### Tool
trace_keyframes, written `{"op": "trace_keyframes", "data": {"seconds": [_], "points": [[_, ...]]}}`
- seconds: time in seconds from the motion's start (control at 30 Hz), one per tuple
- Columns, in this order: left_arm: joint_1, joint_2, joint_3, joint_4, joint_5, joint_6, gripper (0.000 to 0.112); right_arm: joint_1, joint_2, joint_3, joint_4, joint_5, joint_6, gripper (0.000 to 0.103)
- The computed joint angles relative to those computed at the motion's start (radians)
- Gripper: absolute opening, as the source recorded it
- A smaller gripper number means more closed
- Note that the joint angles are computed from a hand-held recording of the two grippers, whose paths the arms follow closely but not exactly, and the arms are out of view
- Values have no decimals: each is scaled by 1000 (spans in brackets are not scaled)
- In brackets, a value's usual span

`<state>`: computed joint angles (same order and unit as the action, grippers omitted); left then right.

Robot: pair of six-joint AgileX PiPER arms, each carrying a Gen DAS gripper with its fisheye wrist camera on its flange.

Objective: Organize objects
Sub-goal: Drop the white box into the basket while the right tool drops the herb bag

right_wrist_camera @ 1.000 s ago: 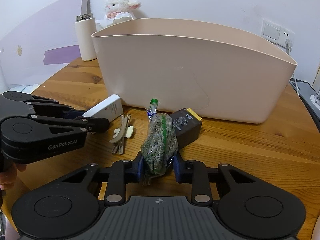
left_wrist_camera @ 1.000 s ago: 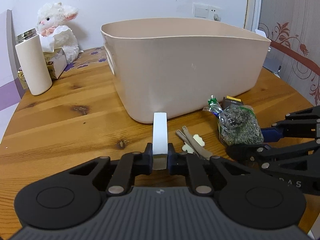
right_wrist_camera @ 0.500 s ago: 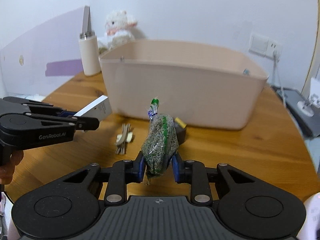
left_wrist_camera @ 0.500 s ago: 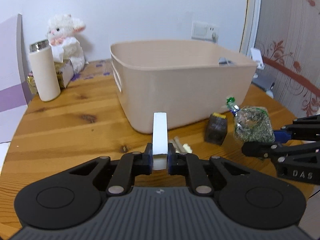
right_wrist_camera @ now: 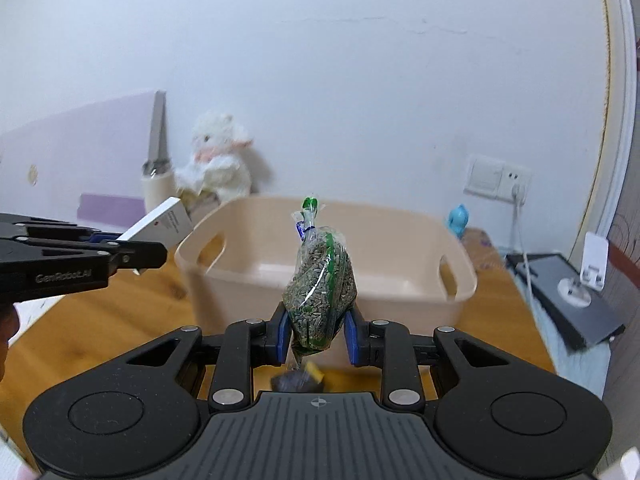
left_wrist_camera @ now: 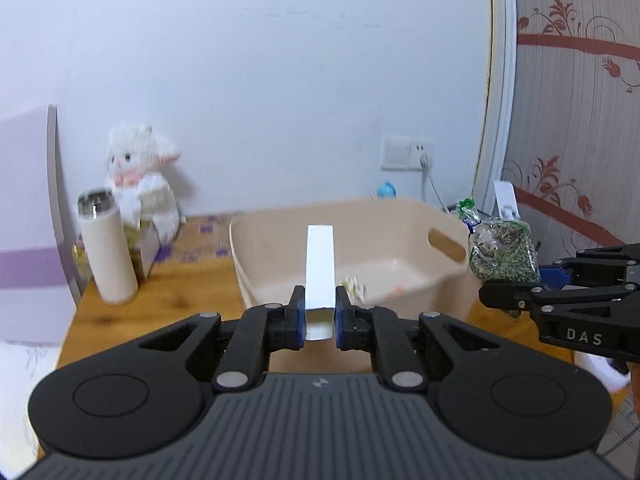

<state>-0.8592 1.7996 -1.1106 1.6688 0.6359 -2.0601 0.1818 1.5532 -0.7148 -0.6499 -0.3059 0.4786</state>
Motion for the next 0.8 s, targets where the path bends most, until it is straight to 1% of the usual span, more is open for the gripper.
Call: {"op": "trace_keyframes", "data": {"seconds": [0.1,0.2,0.3,0.4,0.47,0.5,0.57,0.63,0.7,0.77,0.8], "points": [[30,48,-109,-60,-2,110,15,6,32,-74,33,21,-19,25],[72,107,-226,-143,-38,217,15,9,83,-166,47,51,-12,25],[108,177,-347,-251,-59,350,15,0,135,-244,3,72,39,25],[138,260,-468,-362,-59,488,15,-1,201,-324,-4,102,43,25],[160,319,-549,-458,-62,588,15,-1,245,-368,-18,120,56,25],[171,348,-587,-509,-62,637,15,-1,271,-397,-52,135,89,25],[188,414,-675,-619,-48,749,15,2,317,-442,-99,162,137,25],[195,468,-748,-698,-22,831,15,8,352,-466,-93,184,126,25],[202,514,-810,-772,4,899,15,16,382,-485,-50,208,74,25],[210,548,-864,-856,30,969,15,21,407,-500,-53,226,67,25],[214,560,-884,-896,40,1004,15,23,421,-510,-96,237,106,25]]}}
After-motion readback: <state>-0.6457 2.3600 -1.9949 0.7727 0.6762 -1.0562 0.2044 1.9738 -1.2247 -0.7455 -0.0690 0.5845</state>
